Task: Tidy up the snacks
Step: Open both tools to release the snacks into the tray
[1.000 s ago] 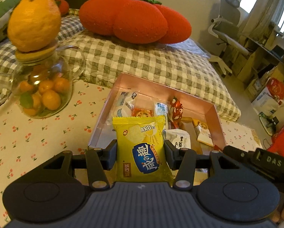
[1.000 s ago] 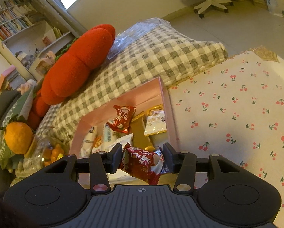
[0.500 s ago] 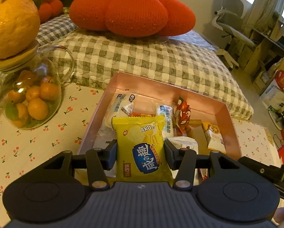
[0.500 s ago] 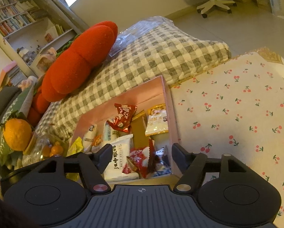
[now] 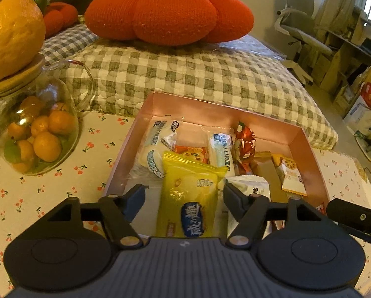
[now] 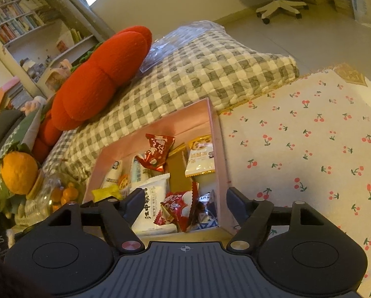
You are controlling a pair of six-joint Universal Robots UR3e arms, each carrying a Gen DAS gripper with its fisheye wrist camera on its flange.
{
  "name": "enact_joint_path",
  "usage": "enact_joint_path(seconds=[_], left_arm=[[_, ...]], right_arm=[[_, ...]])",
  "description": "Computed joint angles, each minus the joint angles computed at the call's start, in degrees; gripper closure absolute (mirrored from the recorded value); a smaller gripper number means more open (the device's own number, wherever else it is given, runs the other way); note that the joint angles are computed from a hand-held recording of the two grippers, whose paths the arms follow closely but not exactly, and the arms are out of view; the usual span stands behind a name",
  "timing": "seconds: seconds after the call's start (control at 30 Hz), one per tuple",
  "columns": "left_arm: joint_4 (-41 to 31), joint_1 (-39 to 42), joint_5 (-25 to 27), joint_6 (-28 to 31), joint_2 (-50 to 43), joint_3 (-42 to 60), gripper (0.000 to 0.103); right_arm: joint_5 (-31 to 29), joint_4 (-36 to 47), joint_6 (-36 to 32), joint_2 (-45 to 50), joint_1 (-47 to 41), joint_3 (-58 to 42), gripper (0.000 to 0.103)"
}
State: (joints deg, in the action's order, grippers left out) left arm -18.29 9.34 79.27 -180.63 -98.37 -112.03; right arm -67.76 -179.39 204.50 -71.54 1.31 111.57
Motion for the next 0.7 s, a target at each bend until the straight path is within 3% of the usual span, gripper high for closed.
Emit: enact_joint_path(seconds=[0.37, 0.6, 0.7], left_arm=[[-3.5, 1.5, -0.7, 2.4, 6.0, -3.3, 0.029], [-10.2, 4.4, -3.1, 4.7, 13.6, -6.6, 0.019], [-12.3, 5.9, -4.2, 5.6, 16.9, -8.5, 0.015]], right_arm=[[0.4, 2.7, -2.1, -4.1, 0.2, 1.8, 0.026], [0.9, 6.4, -4.2, -9.4, 0.2, 4.3, 0.025], [1.2, 7.9, -5.2, -11.8, 0.3, 5.4, 0.02]])
